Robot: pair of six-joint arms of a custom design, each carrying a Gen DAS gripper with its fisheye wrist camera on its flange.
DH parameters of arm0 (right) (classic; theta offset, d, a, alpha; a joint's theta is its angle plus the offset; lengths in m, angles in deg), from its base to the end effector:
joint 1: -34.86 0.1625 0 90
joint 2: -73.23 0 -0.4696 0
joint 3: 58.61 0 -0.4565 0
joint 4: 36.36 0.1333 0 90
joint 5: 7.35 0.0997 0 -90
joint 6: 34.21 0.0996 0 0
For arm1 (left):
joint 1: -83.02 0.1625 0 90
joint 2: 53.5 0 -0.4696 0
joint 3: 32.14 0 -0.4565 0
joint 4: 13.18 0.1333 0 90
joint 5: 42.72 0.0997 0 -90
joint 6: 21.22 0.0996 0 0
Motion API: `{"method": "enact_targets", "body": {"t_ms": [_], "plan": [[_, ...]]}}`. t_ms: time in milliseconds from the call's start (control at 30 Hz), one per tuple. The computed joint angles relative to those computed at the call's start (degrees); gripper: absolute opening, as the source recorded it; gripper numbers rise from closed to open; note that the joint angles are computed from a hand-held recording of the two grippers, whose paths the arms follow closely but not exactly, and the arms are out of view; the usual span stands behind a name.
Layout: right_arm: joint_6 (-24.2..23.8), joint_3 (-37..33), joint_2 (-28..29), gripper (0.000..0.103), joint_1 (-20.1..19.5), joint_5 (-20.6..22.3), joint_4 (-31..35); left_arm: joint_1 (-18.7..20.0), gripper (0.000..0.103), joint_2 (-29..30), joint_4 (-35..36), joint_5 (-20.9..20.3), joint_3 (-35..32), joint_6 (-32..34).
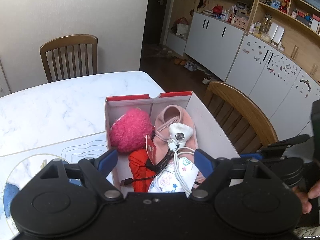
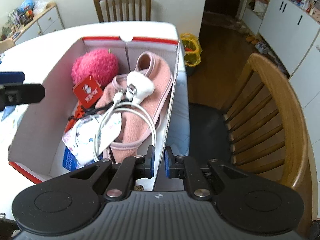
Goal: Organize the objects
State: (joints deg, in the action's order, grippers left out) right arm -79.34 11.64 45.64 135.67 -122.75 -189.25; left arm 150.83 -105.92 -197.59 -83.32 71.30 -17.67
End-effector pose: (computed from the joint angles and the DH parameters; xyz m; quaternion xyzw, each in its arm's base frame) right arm 0.2534 -0.8440 0.0207 0.4163 -0.8663 0.0998 0.2573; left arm -0.0674 -0.7183 0.2012 0.0374 0.8574 -0.3943 0.3288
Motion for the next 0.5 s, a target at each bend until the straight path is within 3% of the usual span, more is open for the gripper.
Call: {"method": "enact_targets", "body": {"t_ms": [333,500], "plan": [[-0.07,8.2,-5.28,0.011,1.19,4.59,-10.04,-0.67,0.1,-2.16,-3.76,-0.17,3.91,0.66],[-1.21,12.92,-7.7,0.011,1.2,8.96,-14.48,-1.37,0.102,-3.06,-5.82,0.77,5.85,0.93]]}}
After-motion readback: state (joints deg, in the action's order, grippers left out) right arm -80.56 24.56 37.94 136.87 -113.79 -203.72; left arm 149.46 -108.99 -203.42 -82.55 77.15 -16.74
